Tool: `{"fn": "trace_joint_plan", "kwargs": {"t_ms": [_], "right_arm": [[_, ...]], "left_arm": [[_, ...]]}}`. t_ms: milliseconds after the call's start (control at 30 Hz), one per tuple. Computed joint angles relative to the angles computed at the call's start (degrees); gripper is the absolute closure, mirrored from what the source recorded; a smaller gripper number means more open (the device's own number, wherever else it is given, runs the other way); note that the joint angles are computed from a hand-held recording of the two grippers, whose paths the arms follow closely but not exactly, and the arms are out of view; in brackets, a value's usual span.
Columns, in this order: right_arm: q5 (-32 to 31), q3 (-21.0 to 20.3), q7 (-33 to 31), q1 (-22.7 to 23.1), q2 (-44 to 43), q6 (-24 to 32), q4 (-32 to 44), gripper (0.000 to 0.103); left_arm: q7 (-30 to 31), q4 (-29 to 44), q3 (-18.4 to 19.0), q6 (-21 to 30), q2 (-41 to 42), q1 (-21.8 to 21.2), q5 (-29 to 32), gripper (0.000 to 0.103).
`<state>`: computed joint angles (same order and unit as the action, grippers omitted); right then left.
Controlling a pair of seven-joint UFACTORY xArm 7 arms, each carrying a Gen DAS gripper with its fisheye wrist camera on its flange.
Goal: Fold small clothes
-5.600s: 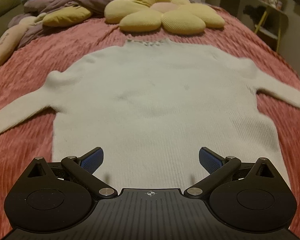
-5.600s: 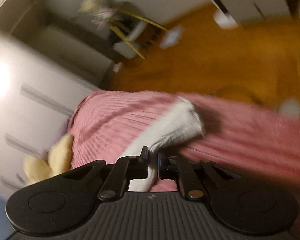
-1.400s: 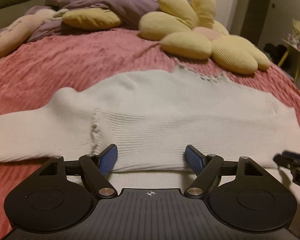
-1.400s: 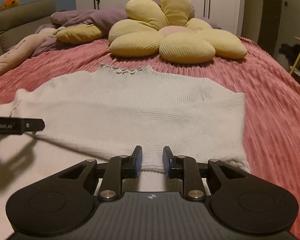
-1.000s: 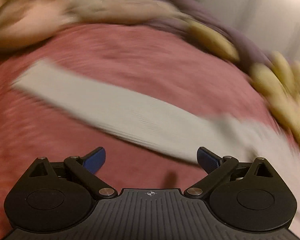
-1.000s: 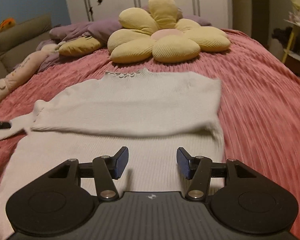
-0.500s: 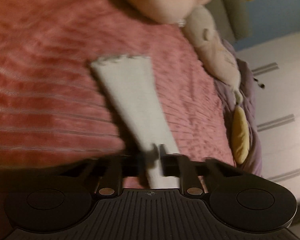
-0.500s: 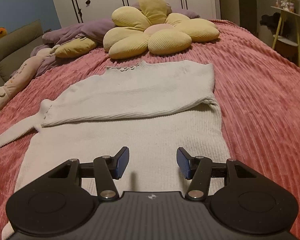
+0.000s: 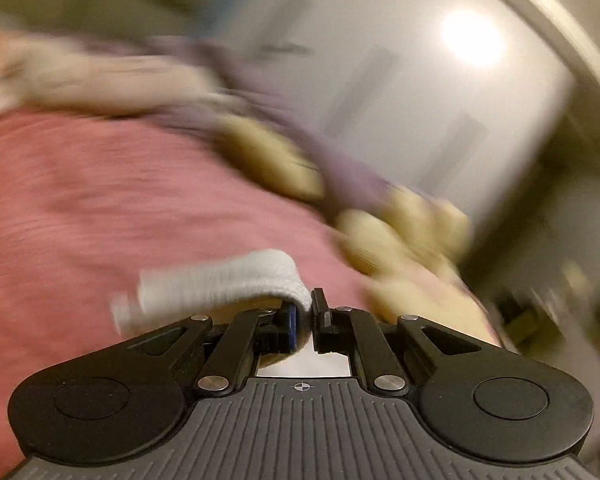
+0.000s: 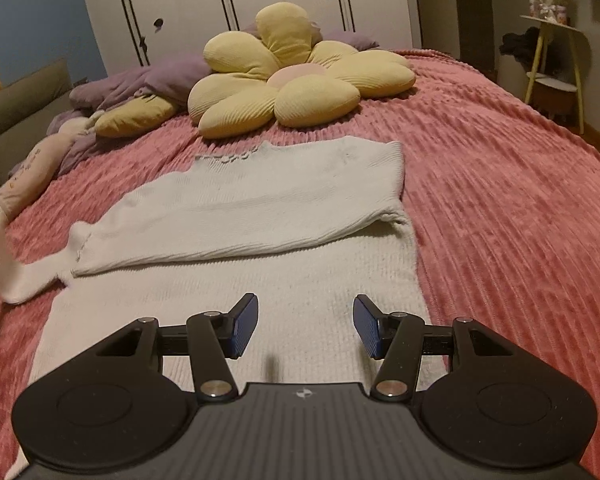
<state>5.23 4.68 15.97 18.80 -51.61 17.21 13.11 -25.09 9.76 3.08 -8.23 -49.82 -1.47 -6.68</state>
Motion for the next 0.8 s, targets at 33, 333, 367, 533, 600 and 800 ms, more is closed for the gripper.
{"fn": "trace_joint_plan", "kwargs": {"t_ms": [33, 333, 367, 533, 600, 800], "right_arm": [[0.0, -0.2, -0.1, 0.0, -0.2, -0.1, -0.1, 0.05], [1.0, -3.2, -3.3, 1.6, 1.6, -1.8, 1.5, 0.05], [1.4, -4.1, -4.5, 2.7, 3.1, -2.9, 2.3, 0.05], [9.2, -14.4, -13.1, 16.8, 16.1, -8.5, 9.2, 0.05], [15.0, -20.7, -17.0, 25.1, 21.9, -10.0, 13.4, 0.05], [32.1, -38.0, -30.6, 45.1, 34.4, -10.2, 24.3, 0.05]], "left_arm": [[-0.1, 1.7, -1.9, -0.4, 2.7, -2.7, 0.7, 0.094], [-9.5, 6.8, -25.4, 8.1, 16.0, 2.4, 6.0, 0.048], [-11.4, 5.8, -26.6, 9.2, 14.5, 3.6, 6.4, 0.048], [-14.7, 1.7, -24.5, 13.3, 10.4, 5.5, 9.4, 0.048], [-14.6, -0.5, -21.9, 13.1, 8.0, 3.0, 10.4, 0.048], [-17.7, -2.7, -22.8, 11.1, 6.0, 2.5, 12.9, 0.037]]}}
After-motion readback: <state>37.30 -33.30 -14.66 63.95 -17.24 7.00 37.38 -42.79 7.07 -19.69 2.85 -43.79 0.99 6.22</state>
